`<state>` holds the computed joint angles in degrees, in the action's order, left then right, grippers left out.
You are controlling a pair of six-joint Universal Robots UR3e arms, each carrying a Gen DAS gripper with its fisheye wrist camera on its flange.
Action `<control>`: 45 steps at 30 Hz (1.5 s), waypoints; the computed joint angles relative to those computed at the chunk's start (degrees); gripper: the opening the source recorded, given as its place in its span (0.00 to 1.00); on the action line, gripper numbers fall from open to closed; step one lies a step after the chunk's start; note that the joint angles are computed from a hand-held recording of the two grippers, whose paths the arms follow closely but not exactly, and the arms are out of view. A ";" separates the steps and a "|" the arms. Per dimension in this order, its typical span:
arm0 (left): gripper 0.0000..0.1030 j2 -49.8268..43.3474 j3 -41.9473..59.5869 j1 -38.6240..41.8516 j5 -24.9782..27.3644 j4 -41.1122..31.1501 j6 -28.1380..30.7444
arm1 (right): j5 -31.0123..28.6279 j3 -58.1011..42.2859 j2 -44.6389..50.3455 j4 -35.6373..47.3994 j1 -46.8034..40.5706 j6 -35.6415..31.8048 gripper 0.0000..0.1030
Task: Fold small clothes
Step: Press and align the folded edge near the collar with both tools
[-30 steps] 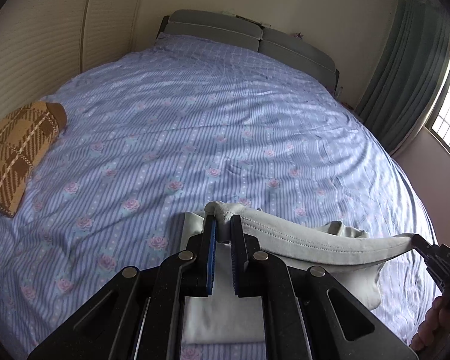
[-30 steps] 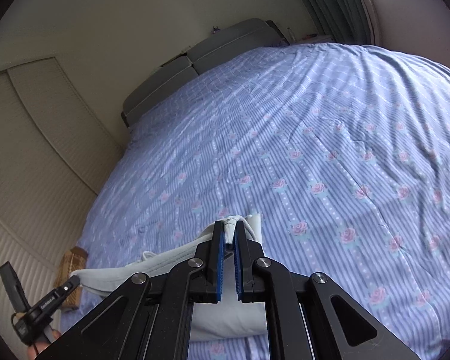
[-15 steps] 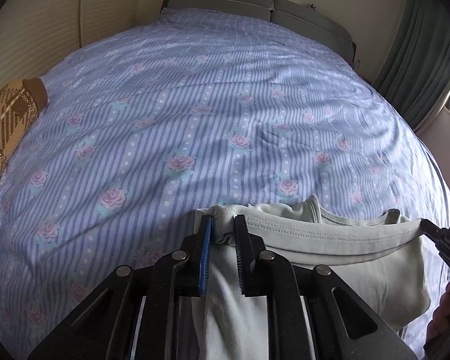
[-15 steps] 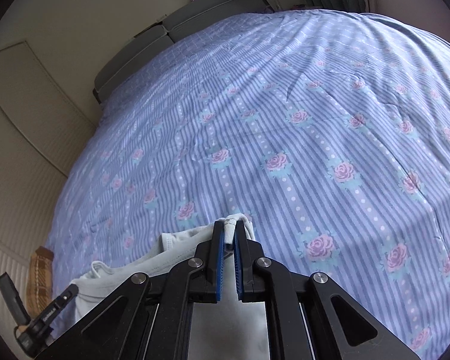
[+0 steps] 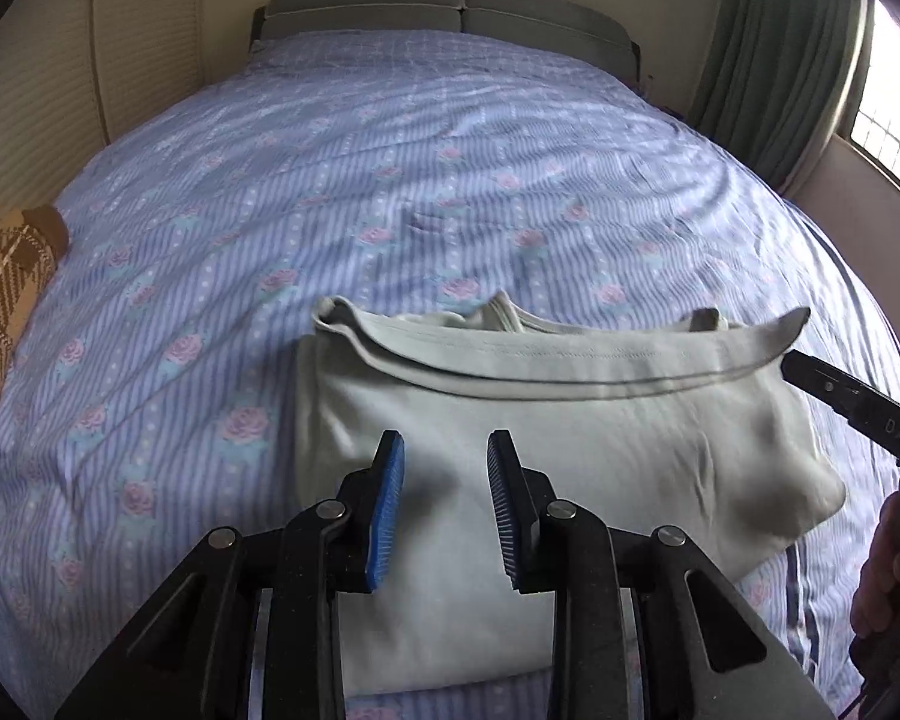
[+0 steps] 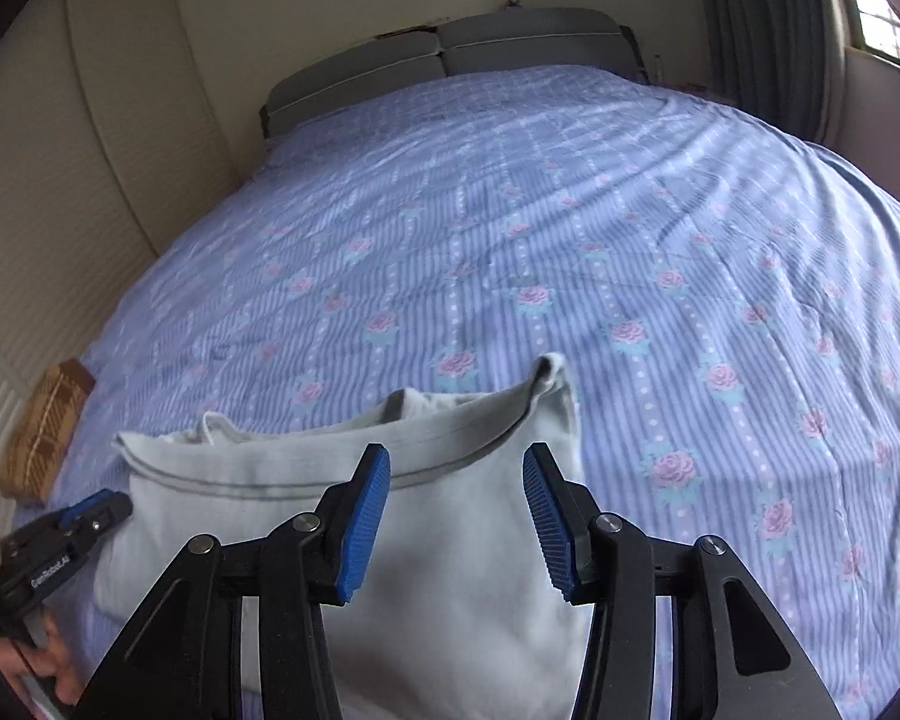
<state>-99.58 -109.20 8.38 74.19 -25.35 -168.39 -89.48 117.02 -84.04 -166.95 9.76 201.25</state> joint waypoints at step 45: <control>0.30 -21.52 28.14 1.36 3.35 -7.49 -0.29 | -7.41 -35.17 25.39 18.76 4.41 -2.65 0.46</control>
